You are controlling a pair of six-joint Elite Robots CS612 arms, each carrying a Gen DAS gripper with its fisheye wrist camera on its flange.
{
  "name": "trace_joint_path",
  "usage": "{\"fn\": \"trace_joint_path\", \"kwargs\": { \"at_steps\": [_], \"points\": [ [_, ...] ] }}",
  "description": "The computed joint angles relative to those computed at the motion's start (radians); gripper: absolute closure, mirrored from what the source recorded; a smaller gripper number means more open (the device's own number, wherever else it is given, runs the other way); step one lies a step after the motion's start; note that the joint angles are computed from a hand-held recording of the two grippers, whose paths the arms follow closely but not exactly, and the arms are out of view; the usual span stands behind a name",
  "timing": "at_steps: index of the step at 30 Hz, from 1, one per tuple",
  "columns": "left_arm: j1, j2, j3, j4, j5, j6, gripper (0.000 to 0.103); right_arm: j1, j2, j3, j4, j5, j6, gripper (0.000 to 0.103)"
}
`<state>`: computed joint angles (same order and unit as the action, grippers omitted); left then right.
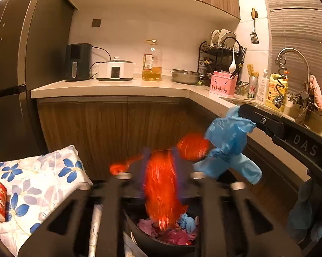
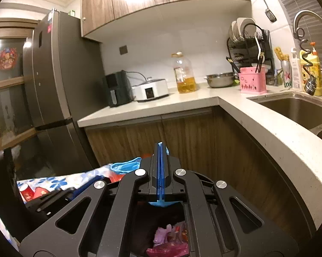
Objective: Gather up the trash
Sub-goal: 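Carry red bag and blue glove over the bin and open both tools, then return both tools to the table toward the red paper cups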
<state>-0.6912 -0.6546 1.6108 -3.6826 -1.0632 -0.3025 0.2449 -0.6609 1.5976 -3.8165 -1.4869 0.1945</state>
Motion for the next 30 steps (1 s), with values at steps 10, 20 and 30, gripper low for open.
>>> {"fn": "trace_joint_path", "kwargs": {
  "at_steps": [10, 20, 30],
  "points": [
    [0.009, -0.014, 0.041, 0.029, 0.066, -0.093, 0.03, -0.006, -0.001, 0.014, 0.031, -0.008, 0.031, 0.058],
    [-0.019, -0.056, 0.138, 0.081, 0.237, -0.186, 0.009, 0.015, -0.015, 0.076, 0.001, -0.025, 0.01, 0.027],
    [-0.052, -0.114, 0.27, 0.085, 0.379, -0.284, 0.006, 0.051, -0.038, 0.134, -0.033, -0.045, -0.02, 0.023]
  ]
}}
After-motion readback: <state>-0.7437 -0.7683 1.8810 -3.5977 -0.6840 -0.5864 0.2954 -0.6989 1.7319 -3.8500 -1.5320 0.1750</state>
